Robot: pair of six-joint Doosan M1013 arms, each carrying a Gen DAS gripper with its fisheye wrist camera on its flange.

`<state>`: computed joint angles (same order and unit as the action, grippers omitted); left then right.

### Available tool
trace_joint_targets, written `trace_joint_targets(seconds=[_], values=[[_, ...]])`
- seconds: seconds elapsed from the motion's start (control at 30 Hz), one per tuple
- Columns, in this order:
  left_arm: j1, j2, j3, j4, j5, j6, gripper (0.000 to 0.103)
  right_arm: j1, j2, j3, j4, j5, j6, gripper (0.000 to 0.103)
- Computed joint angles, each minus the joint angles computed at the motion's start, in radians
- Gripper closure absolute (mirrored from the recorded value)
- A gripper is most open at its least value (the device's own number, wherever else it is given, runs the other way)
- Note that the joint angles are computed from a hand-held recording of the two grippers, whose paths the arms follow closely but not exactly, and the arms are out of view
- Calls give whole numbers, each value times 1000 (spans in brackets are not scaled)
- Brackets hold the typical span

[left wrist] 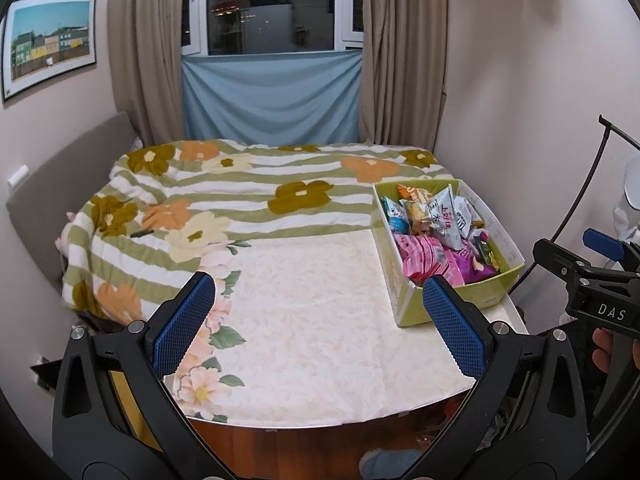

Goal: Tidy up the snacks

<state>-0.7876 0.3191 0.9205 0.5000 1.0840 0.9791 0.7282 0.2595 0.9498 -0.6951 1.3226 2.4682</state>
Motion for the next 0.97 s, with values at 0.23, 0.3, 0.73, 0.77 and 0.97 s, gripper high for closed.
trace_joint_targets(seconds=[0.23, 0.3, 0.73, 0.77, 0.97], values=[[14, 0, -4, -12, 1, 2, 0, -4, 11, -12, -2, 5, -5, 1], [15, -3, 2, -17, -10, 3, 0, -5, 12, -13, 1, 5, -6, 1], [16, -9, 6, 1, -8, -21, 0, -11, 8, -2, -3, -7, -3, 1], [16, -11, 7, 2, -10, -21, 0, -10, 7, 1, -3, -8, -1, 1], [9, -20, 19, 22, -20, -33, 0, -6, 1, 5, -6, -15, 5, 1]])
